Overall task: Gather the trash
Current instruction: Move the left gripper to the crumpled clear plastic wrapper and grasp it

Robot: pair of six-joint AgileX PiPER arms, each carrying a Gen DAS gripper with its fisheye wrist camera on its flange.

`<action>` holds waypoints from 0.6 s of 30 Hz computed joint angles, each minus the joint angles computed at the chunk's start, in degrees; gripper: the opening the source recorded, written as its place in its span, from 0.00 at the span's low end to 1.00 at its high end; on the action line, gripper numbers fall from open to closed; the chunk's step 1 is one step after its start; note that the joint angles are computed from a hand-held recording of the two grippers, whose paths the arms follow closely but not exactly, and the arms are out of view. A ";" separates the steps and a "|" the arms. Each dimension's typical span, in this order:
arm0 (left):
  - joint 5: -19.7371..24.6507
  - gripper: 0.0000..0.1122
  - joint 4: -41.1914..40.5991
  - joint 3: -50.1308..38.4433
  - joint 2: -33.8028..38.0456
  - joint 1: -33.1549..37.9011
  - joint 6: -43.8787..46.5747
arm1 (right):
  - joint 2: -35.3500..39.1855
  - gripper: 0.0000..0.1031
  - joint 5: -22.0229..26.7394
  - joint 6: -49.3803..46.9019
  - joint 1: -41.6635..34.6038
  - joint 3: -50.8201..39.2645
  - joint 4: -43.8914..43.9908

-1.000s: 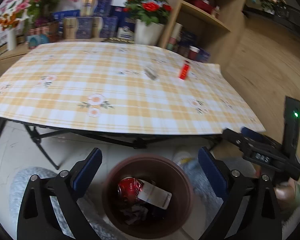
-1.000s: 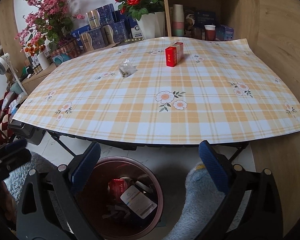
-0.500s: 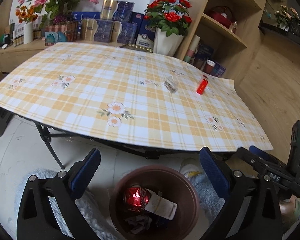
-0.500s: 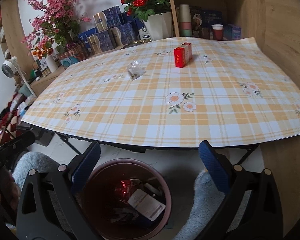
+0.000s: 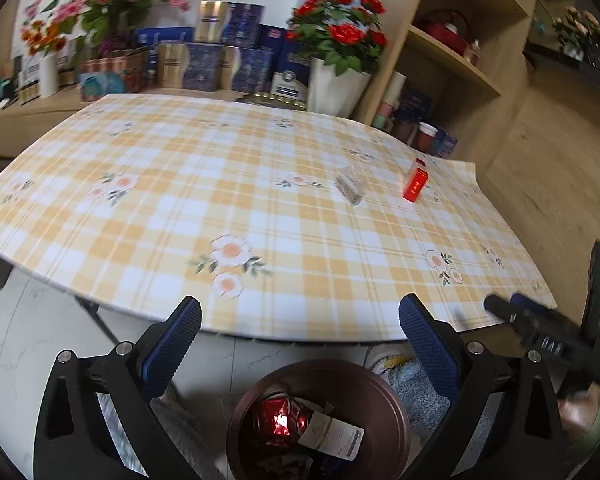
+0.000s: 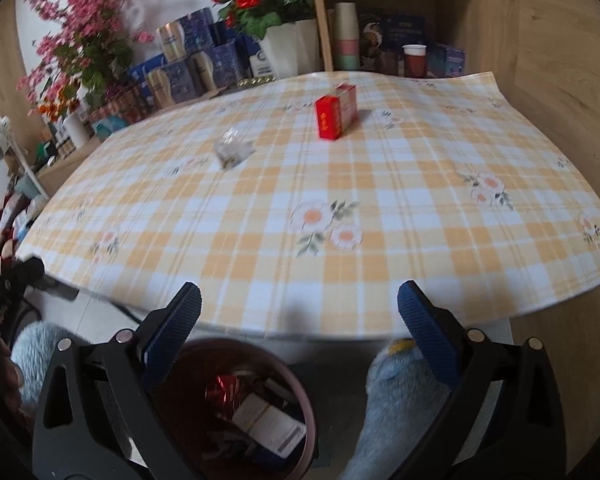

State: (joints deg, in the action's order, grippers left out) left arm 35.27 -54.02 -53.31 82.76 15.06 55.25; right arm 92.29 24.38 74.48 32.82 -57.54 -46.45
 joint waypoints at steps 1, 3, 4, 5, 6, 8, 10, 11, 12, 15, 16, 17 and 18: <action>-0.47 0.86 0.40 -0.82 0.92 -0.91 -0.39 | 0.74 0.94 -0.21 -1.31 -1.23 -1.10 0.67; -1.14 0.86 1.47 -3.89 4.05 -3.19 -2.13 | 2.22 0.94 -0.22 -3.81 -3.13 -3.07 2.11; -1.58 0.86 1.64 -5.06 5.29 -3.94 -2.74 | 2.87 0.94 -0.26 -4.77 -3.92 -3.85 2.72; -2.43 0.86 2.47 -6.66 6.74 -5.09 -4.28 | 3.64 0.94 -0.40 -6.00 -4.88 -4.76 3.64; -3.65 0.86 4.10 -9.00 8.74 -6.70 -6.91 | 4.42 0.94 -0.64 -7.29 -5.85 -5.63 4.72; -5.02 0.86 5.83 -13.12 12.27 -8.93 -10.27 | 6.29 0.94 -0.61 -10.32 -8.13 -8.09 7.80; -5.39 0.86 8.09 -18.70 16.95 -11.26 -13.63 | 7.82 0.94 -0.92 -13.49 -10.55 -10.56 11.69; -5.77 0.86 10.73 -22.62 20.09 -12.93 -16.59 | 8.23 0.94 -1.05 -14.48 -11.29 -11.35 12.77; -6.10 0.86 12.44 -25.07 22.03 -13.93 -18.43 | 8.64 0.94 -1.22 -14.74 -11.91 -12.00 13.08; -5.86 0.86 19.56 -35.56 29.76 -17.40 -25.98 | 9.90 0.94 -1.19 -15.68 -13.41 -14.09 12.52; -4.16 0.86 22.41 -40.95 33.46 -18.52 -29.43 | 10.53 0.94 -1.03 -16.59 -13.95 -14.95 12.78; -2.69 0.86 23.78 -44.36 35.66 -18.98 -31.22 | 11.18 0.94 -0.79 -17.78 -14.48 -15.87 13.51; -1.15 0.86 25.53 -48.18 38.12 -19.52 -33.39 | 11.71 0.94 -0.57 -18.71 -14.91 -16.62 14.16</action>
State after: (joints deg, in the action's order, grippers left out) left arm 34.13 -28.50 -101.48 120.88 -4.46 21.86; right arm 103.99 23.80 55.77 17.91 -74.17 -32.29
